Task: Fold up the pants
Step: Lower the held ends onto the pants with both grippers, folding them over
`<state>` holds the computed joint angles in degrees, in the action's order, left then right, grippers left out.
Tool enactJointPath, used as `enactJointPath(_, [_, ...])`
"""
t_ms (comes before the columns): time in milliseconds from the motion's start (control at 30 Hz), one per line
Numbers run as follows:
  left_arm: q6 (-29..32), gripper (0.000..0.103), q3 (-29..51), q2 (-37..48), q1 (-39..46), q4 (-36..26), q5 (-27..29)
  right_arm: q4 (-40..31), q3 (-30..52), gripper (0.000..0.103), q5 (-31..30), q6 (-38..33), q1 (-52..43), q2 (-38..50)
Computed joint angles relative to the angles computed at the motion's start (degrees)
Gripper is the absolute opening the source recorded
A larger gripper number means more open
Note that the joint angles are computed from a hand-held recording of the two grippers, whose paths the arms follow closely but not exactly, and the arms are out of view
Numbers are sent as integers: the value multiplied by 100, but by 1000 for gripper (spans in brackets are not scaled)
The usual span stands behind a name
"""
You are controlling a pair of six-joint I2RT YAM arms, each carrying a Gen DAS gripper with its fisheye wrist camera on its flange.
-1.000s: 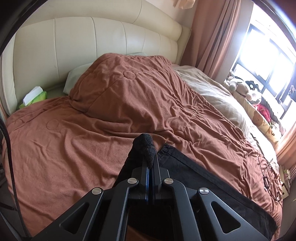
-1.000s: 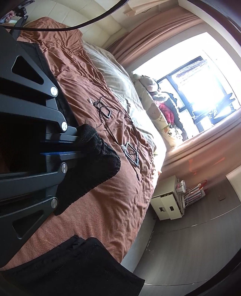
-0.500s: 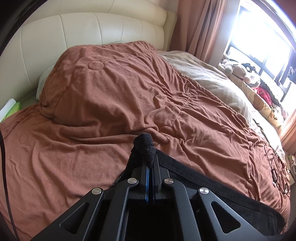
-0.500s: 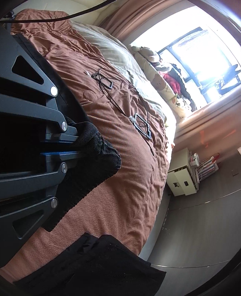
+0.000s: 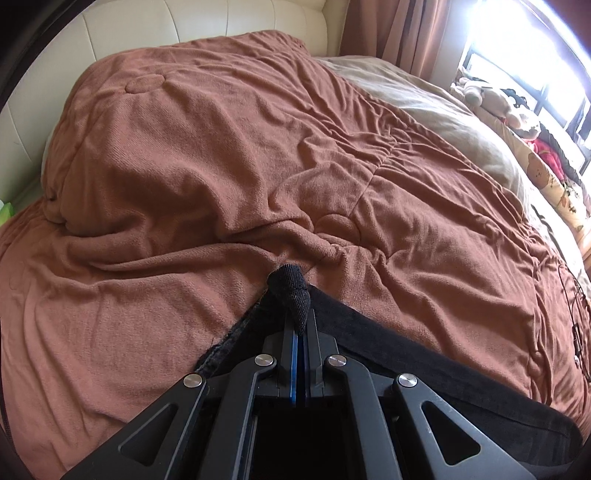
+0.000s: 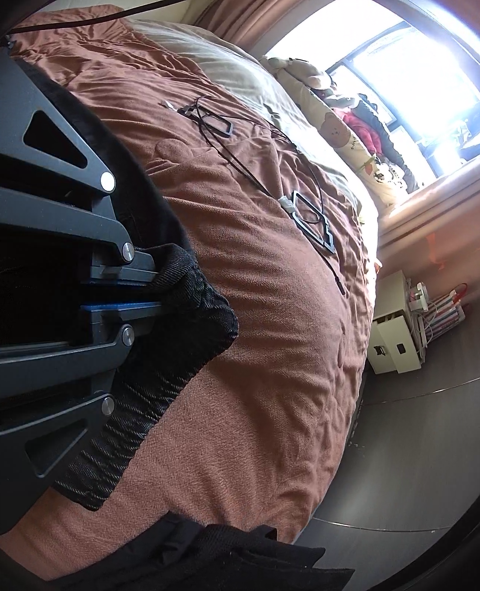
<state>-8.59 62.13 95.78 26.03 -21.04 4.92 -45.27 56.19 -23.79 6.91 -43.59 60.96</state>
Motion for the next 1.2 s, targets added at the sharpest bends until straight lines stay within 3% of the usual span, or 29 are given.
enactJointPath(100, [-36, 3, 163, 337, 5, -91, 248, -93, 5, 19, -325, -59, -39, 182])
enactJointPath(167, [-60, 9, 152, 393, -5, -93, 287, -267, -9, 43, -631, -238, -94, 193])
enactJointPath(233, [-98, 12, 104, 424, 37, -89, 443, -362, -53, 53, -888, -475, -187, 184])
enactJointPath(433, [-64, 17, -245, 247, 129, -60, 789, -1078, -118, 53, -1524, -1165, -296, 147])
enactJointPath(600, [10, 18, -517, 15, 160, -25, 992, -1398, -300, 53, -1809, -1282, 172, -2])
enactJointPath(867, [-34, 18, -687, -196, 65, -33, 1080, -775, -812, 53, -1319, -164, 1791, -261])
enactJointPath(1067, [-57, 17, -711, -192, -45, 41, 956, -69, -1050, 53, -903, 611, 2543, 11])
enactJointPath(1100, [-46, 16, -712, -183, -66, 70, 918, 30, -1097, 53, -793, 695, 2627, 26])
enactJointPath(1167, [-8, 4, -701, -168, -132, 91, 737, 194, -1151, 53, -554, 874, 2845, 70])
enactJointPath(1200, [1, 3, -674, -146, -143, 89, 704, 284, -1157, 52, -460, 891, 2899, 144])
